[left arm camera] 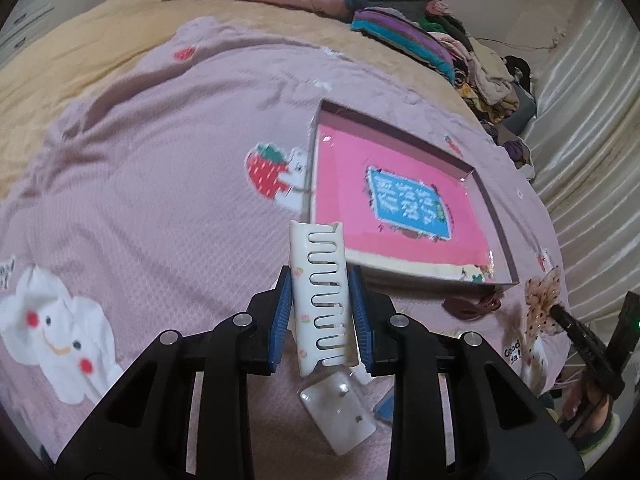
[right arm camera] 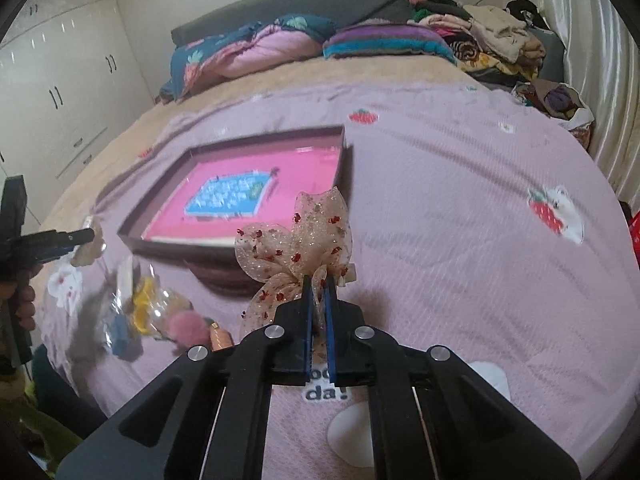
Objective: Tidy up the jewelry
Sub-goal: 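Carry the white clip and sheer bow into the tray and open both tools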
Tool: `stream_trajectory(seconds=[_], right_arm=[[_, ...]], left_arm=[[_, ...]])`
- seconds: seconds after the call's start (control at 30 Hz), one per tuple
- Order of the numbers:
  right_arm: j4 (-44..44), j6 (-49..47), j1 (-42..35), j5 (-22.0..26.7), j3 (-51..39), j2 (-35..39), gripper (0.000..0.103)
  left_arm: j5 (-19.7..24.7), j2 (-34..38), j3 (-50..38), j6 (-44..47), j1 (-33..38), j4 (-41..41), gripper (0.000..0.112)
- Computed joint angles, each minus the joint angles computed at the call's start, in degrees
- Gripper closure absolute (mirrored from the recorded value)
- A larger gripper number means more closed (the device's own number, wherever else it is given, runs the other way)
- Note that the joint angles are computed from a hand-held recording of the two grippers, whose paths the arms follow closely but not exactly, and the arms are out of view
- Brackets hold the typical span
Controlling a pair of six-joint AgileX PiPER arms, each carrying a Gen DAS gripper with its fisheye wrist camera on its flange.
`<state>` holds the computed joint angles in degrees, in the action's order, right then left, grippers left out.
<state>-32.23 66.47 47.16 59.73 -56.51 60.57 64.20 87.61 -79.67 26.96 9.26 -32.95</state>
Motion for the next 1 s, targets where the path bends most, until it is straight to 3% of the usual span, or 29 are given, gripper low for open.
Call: stream_trajectory(seconds=[0.57, 1.0], right_arm=[[5.10, -14.31, -10.44, -6.21, -15.84, 10.51, 0.098], [15.55, -23.19, -19.67, -12.86, -22.11, 21.07, 0.098]], left_arm=[[-1.42, 6.09, -12.21, -4.72, -11.35, 2.07, 0.091], [-4.22, 11.97, -16.59, -7.53, -17.86, 7.29, 0.091]])
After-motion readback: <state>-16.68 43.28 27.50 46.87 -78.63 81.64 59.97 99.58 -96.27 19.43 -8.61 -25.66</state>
